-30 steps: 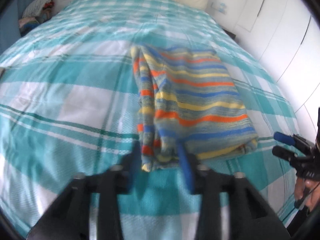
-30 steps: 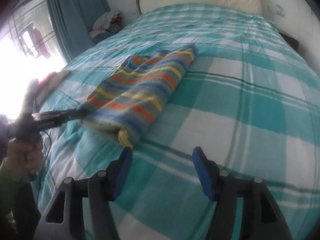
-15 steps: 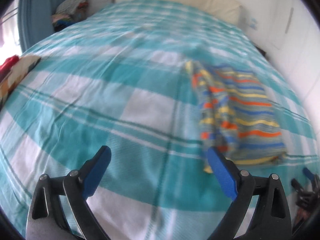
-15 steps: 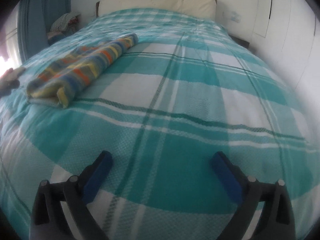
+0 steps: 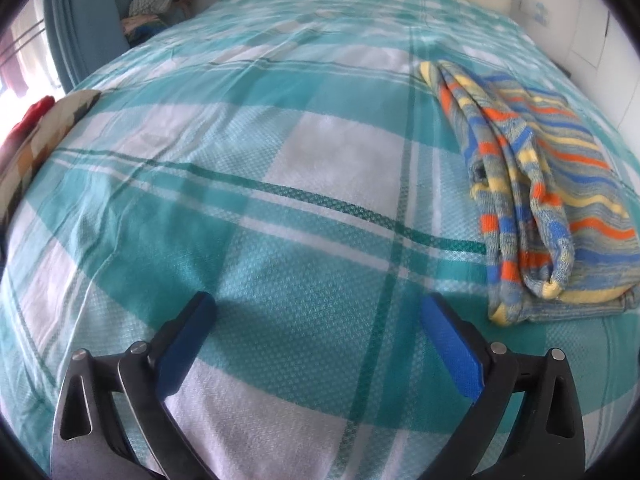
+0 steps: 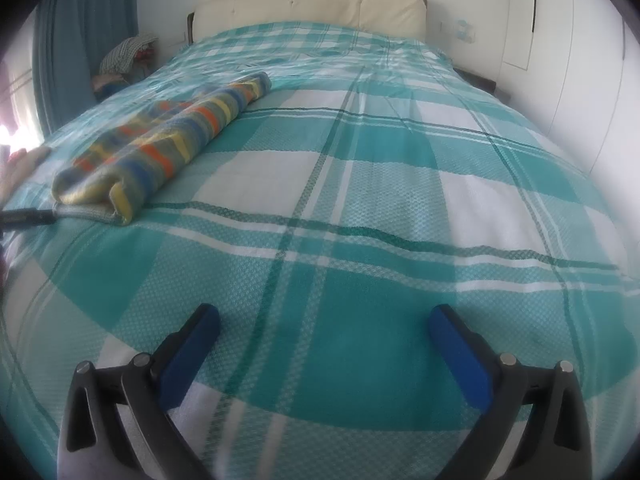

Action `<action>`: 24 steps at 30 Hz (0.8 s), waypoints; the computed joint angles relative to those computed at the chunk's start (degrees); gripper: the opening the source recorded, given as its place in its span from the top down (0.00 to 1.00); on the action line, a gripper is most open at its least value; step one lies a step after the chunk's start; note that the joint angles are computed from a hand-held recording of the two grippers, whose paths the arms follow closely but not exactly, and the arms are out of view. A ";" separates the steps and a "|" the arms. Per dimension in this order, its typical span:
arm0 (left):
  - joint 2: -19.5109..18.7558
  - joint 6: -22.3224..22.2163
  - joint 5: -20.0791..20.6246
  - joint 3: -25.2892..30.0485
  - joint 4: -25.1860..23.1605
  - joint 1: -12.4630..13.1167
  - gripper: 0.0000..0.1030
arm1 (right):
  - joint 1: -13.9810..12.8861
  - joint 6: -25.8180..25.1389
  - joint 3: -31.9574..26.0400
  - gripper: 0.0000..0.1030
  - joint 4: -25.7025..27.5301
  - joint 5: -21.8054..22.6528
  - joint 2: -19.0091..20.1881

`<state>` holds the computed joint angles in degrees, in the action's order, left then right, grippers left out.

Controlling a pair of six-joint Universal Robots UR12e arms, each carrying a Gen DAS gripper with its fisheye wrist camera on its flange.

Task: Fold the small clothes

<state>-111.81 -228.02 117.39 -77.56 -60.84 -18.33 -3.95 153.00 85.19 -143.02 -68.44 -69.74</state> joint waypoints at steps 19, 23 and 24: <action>-0.52 -3.80 3.45 -0.13 0.15 -0.90 0.00 | -0.10 0.03 0.10 0.00 -0.03 0.29 -0.06; -0.68 -3.67 4.25 -0.15 0.27 -1.03 0.00 | -0.10 0.04 0.11 0.00 -0.02 0.30 -0.07; -0.54 -3.69 3.97 -0.44 0.83 -0.94 0.00 | -0.10 0.04 0.11 0.00 -0.02 0.30 -0.07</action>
